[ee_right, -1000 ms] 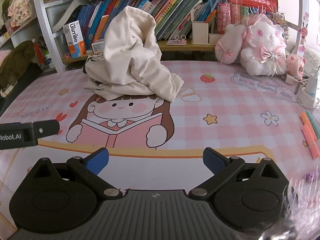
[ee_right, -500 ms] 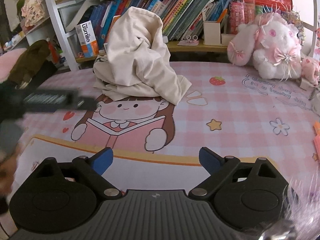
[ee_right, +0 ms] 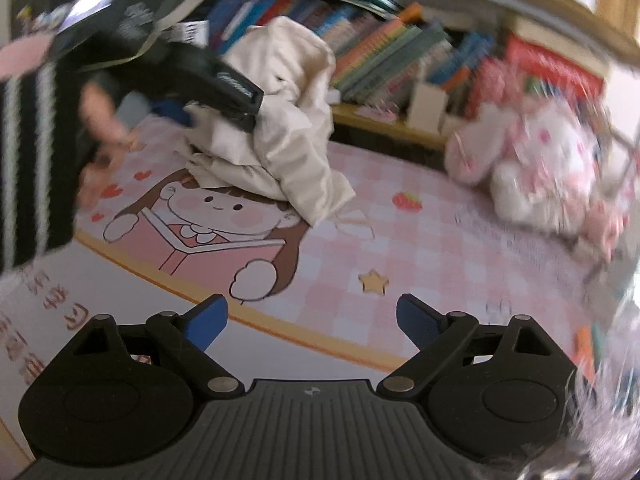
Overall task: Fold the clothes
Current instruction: 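Grasp the cream T-shirt with the left tool while the right tool grasps it too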
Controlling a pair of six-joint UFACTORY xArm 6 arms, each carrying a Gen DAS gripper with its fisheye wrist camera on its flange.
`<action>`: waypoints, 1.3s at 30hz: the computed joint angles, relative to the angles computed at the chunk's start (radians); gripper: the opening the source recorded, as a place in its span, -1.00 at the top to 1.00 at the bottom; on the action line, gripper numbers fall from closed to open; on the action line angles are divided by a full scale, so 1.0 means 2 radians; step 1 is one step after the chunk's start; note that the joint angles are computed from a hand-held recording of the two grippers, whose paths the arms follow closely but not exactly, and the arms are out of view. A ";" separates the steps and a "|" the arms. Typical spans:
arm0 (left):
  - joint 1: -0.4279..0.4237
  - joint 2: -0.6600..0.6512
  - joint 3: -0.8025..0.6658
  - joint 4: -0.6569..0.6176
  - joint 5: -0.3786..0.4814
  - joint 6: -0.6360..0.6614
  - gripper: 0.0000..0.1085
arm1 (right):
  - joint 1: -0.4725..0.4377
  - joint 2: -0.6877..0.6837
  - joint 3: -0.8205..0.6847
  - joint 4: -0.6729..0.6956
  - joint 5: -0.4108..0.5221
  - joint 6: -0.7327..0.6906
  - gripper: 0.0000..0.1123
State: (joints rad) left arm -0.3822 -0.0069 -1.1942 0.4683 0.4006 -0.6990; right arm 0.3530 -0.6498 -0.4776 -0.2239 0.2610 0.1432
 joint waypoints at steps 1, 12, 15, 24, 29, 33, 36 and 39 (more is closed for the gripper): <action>0.004 -0.003 0.004 -0.032 -0.006 0.022 0.85 | 0.002 0.007 -0.005 -0.009 -0.005 -0.009 -0.64; -0.002 -0.239 0.208 -0.267 -0.060 0.278 0.94 | 0.048 0.110 -0.089 -0.019 -0.066 -0.102 -0.65; -0.002 -0.286 0.231 -0.391 -0.038 0.378 0.94 | 0.081 0.133 -0.109 0.006 -0.051 -0.128 -0.65; 0.088 -0.379 0.273 -0.548 0.066 0.555 0.06 | 0.155 0.160 -0.179 0.125 0.086 -0.148 0.81; 0.181 -0.466 0.336 -0.607 0.083 0.584 -0.50 | 0.156 0.174 -0.241 0.250 0.158 -0.164 0.82; 0.253 -0.510 0.379 -0.557 0.085 0.510 -0.50 | 0.160 0.194 -0.307 0.420 0.191 -0.213 0.82; 0.305 -0.535 0.413 -0.481 0.055 0.396 -0.49 | 0.175 0.209 -0.362 0.577 0.217 -0.281 0.82; 0.366 -0.529 0.419 -0.483 0.037 0.339 -0.49 | 0.189 0.236 -0.438 0.734 0.240 -0.348 0.82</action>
